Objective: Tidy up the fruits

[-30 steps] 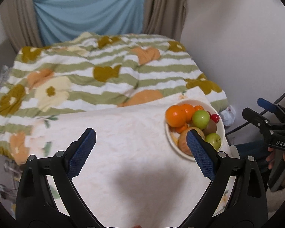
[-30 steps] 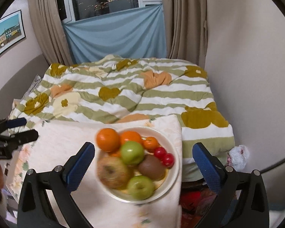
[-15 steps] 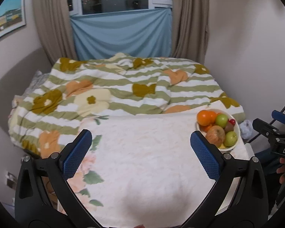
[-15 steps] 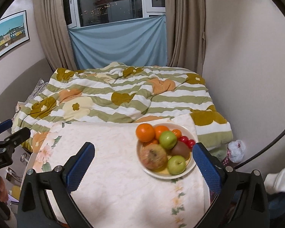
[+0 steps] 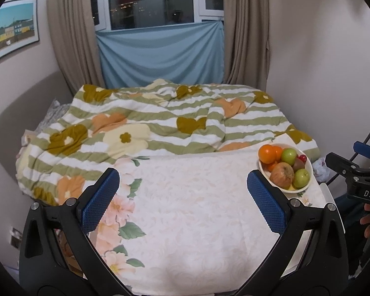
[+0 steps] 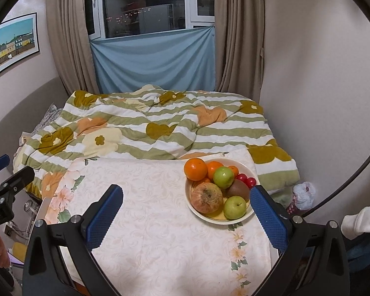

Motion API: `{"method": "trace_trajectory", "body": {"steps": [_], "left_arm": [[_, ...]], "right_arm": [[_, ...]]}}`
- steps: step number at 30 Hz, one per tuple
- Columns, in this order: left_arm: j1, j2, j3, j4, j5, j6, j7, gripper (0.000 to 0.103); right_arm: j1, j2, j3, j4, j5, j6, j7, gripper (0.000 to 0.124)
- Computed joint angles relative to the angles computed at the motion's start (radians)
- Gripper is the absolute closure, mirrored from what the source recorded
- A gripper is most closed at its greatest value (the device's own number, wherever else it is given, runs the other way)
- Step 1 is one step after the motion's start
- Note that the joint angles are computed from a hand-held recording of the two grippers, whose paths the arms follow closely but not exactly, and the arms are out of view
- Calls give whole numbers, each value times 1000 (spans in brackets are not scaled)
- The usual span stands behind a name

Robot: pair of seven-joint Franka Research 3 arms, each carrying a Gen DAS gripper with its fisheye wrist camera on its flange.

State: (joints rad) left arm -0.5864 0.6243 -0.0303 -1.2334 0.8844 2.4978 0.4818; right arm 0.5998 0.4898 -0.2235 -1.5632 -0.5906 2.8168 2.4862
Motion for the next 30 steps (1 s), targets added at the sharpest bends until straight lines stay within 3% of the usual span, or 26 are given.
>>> {"method": "trace_trajectory", "body": {"steps": [30], "left_arm": [[-4, 2, 0, -1, -2, 18, -6, 0]], "right_arm": [[-2, -4, 3, -3, -5, -7, 8, 21]]}}
